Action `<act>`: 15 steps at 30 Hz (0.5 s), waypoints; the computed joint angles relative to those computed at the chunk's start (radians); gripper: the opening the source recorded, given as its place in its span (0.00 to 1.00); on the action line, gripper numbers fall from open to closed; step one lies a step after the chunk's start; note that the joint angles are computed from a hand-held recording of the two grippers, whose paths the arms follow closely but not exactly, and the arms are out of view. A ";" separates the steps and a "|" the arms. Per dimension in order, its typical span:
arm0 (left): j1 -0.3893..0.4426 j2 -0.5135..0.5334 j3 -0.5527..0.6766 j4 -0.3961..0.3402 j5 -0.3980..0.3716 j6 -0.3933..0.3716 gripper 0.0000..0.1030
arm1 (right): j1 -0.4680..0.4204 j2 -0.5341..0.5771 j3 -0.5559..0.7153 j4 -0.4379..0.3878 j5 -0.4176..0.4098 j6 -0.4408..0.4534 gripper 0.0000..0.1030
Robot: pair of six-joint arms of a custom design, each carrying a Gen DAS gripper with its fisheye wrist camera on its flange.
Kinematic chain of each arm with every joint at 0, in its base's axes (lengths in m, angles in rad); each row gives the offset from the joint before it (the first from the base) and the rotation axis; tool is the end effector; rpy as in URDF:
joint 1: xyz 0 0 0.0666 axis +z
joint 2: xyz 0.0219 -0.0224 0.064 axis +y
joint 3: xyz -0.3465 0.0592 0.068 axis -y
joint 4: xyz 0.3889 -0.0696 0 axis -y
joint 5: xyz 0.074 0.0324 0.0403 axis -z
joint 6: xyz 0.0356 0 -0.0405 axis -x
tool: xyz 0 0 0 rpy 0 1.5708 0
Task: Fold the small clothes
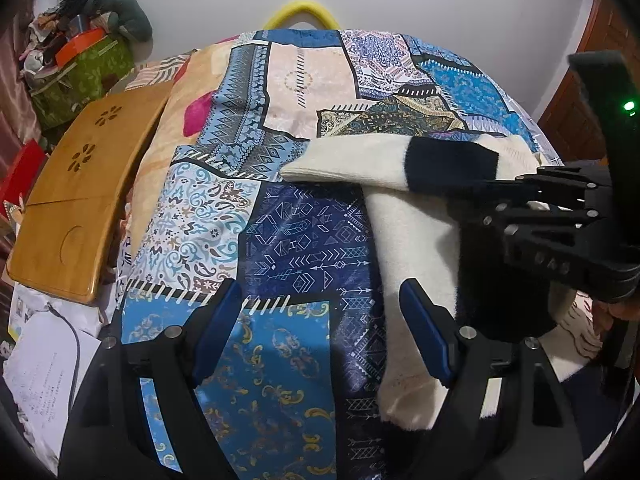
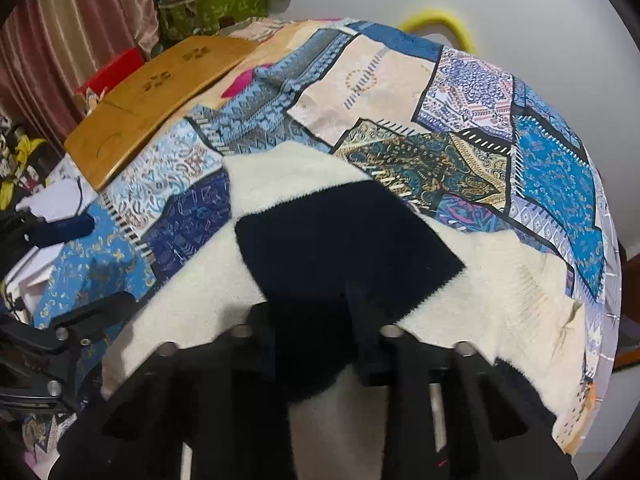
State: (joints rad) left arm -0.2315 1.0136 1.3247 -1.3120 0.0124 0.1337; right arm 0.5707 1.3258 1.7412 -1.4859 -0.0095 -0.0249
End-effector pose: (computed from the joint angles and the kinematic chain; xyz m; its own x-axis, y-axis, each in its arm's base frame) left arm 0.3167 -0.0755 0.4873 -0.8436 0.0619 -0.5333 0.1246 0.9888 -0.0823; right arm 0.3468 0.2225 0.5439 -0.7517 -0.4530 -0.4793 -0.5255 0.8506 0.0203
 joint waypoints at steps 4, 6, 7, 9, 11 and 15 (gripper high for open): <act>-0.010 0.004 0.010 -0.015 -0.014 0.010 0.78 | -0.021 -0.042 -0.012 0.038 -0.025 -0.021 0.10; -0.020 -0.002 0.016 -0.019 -0.019 0.007 0.78 | -0.036 -0.074 -0.021 0.055 -0.041 -0.036 0.09; -0.026 -0.007 0.018 -0.018 -0.025 0.005 0.78 | -0.042 -0.088 -0.026 0.064 -0.046 -0.045 0.09; -0.040 -0.015 0.027 -0.019 -0.042 0.004 0.78 | -0.057 -0.125 -0.041 0.079 -0.054 -0.057 0.09; -0.053 -0.018 0.043 -0.026 -0.047 0.005 0.78 | -0.077 -0.161 -0.053 0.082 -0.068 -0.067 0.08; -0.085 -0.024 0.067 -0.037 -0.075 0.007 0.78 | -0.130 -0.228 -0.078 0.061 -0.078 -0.066 0.08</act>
State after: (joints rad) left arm -0.3164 0.9894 1.3922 -1.3493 -0.0625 0.1405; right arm 0.4407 1.0973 1.6631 -1.4251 -0.0874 -0.0913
